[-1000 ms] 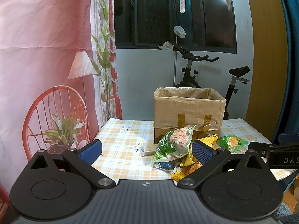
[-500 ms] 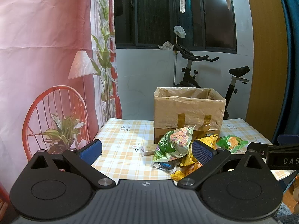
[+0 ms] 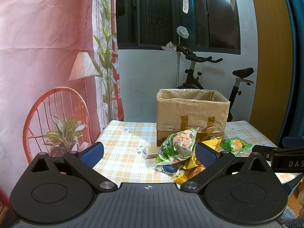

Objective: Organize snacks
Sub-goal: 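Reach the right tool to the red-orange chip bag while the left tool approaches the yellow candy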

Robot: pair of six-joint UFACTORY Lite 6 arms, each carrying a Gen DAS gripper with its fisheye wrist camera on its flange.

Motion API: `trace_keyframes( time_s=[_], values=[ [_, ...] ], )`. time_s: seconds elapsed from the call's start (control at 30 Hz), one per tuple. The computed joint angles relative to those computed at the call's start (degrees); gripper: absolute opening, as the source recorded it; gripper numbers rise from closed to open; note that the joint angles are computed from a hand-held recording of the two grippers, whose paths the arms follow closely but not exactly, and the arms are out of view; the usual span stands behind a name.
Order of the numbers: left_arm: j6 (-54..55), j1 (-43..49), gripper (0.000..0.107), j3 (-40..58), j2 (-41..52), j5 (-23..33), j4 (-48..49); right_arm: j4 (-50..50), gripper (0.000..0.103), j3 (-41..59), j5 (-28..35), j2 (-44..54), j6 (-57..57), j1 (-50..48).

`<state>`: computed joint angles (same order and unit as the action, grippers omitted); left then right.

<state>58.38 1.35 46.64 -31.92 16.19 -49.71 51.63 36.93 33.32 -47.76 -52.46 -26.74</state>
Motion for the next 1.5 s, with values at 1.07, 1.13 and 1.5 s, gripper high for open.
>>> trace_keyframes(
  time_s=[1.07,1.13,1.5],
  values=[
    [-8.71,-2.27,0.103,28.90,34.14,-7.48,4.56,29.92,0.103,17.59,-1.92,28.15,-28.66,-5.14],
    [-3.84,-1.94,0.103,30.68,36.99,-7.39,-1.17,33.66,0.103,18.87,-3.06,31.18,-32.34,-5.27],
    [18.97,-3.95,0.103,30.06,46.04,-8.83,-22.06,40.38,0.103,18.56,-1.16,43.22,-42.90,-4.38]
  ],
)
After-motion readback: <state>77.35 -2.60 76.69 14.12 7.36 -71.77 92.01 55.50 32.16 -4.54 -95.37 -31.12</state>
